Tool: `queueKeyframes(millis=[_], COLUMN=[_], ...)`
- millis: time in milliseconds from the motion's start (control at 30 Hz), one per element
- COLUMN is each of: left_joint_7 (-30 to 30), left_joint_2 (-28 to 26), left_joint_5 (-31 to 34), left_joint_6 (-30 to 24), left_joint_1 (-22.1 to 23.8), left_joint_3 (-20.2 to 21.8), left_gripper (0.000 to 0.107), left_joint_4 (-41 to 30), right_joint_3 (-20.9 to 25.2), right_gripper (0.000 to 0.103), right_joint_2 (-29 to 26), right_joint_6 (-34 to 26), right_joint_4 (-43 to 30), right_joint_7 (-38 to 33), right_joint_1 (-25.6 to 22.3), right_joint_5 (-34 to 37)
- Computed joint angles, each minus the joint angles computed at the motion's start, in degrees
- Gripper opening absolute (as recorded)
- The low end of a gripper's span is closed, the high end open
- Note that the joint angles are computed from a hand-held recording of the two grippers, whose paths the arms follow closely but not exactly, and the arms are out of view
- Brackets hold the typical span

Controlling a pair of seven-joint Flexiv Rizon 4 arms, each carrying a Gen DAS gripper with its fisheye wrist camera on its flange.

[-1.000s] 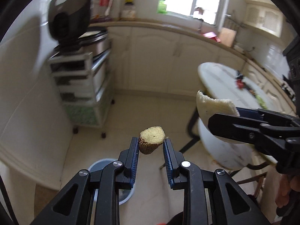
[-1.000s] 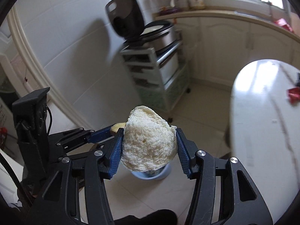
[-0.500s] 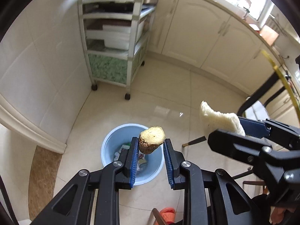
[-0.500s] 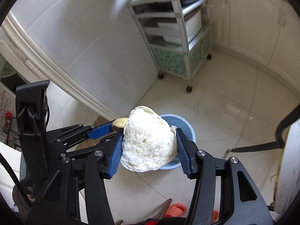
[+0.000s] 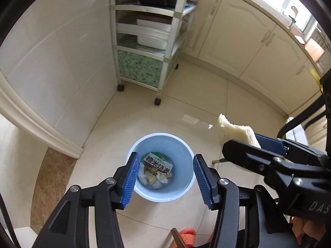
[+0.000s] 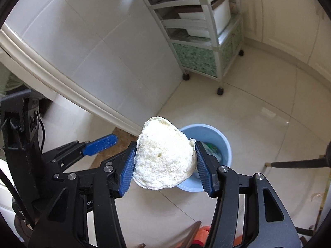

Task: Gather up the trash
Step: 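Carry ginger and bread to the blue bin and open both tools, then move both tools back to the table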

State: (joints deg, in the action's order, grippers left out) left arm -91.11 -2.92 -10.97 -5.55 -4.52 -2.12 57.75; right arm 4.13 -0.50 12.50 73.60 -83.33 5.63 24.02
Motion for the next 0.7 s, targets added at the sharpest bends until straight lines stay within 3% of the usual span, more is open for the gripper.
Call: queueKeyframes(millis=[67,133,433,500,700], left_joint_7=[-0.5,-0.89,-2.53,-2.98,-4.56], left_joint_2=[0.4,1.07,2.9,2.74,-1.41], left_joint_5=[0.83,1.71,2.29,2.58,6.95], left_joint_6=[-0.43,-1.47,-0.75,-0.34,0.11], left_joint_1=[-0.15,-0.36,-2.14,-3.02,-8.96], left_joint_3=[-0.09,-0.18,-2.12,-3.01,-8.18], left_gripper=[0.05,0.05,0.05,0.055,0.065], left_joint_4=[-0.5,-1.16,-7.36,-9.87,-22.79], right_joint_3=[0.02,0.14,-1.38,-1.76,-5.14], right_gripper=[0.057,0.08,0.083,0.084,0.093], right_joint_2=[0.16,0.8,5.99,8.0,14.77], right_joint_6=[0.36,2.04,3.92,4.54,6.18], right_joint_4=[-0.1,0.32,-0.66,-0.64,-1.24], right_joint_7=[0.71,0.93,1.06,1.42,0.09], right_joint_1=[0.04,0.05,-0.37,-0.81,-2.55], right_joint_5=[0.37,0.48,-3.0,-5.35,-9.34])
